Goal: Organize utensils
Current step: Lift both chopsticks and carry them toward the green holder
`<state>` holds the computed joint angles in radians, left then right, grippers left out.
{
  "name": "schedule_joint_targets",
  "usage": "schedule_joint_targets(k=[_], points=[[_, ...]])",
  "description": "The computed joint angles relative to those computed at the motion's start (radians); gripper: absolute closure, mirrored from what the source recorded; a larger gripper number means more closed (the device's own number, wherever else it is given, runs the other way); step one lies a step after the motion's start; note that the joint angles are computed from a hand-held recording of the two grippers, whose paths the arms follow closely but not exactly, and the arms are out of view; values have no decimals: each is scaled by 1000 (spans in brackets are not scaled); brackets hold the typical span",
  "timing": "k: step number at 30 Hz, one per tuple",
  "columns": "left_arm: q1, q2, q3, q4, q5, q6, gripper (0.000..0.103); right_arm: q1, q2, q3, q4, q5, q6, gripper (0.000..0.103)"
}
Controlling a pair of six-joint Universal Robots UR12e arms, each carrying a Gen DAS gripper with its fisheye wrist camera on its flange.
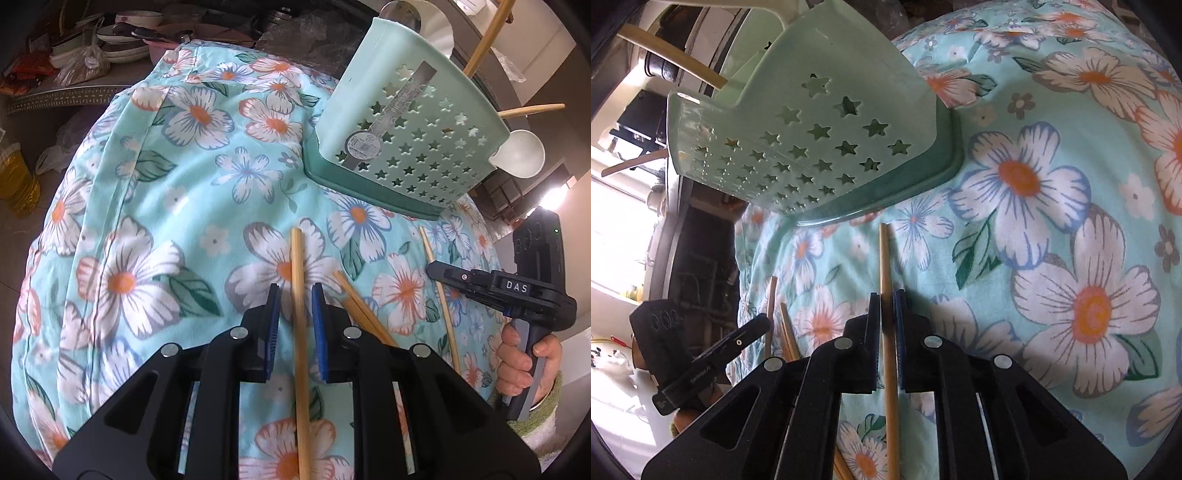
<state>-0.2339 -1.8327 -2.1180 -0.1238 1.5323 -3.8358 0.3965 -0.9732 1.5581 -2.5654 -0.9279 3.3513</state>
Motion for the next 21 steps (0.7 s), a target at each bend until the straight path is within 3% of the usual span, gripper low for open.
schedule_joint_targets(k=[5,11,16,21], points=[[14,-21,35,-53,-3,29,94,17,4,-8,-13,-49,-24,94],[28,-27,31,-27,-15,7,98,43,9,-11,-63,-93,-26,96],[27,13,1,34,28,-3,98,44,-3,7,-137,-92,-16,96],[18,77,-34,129,84,13,98,39,-25,35,-269,-79,51,96]])
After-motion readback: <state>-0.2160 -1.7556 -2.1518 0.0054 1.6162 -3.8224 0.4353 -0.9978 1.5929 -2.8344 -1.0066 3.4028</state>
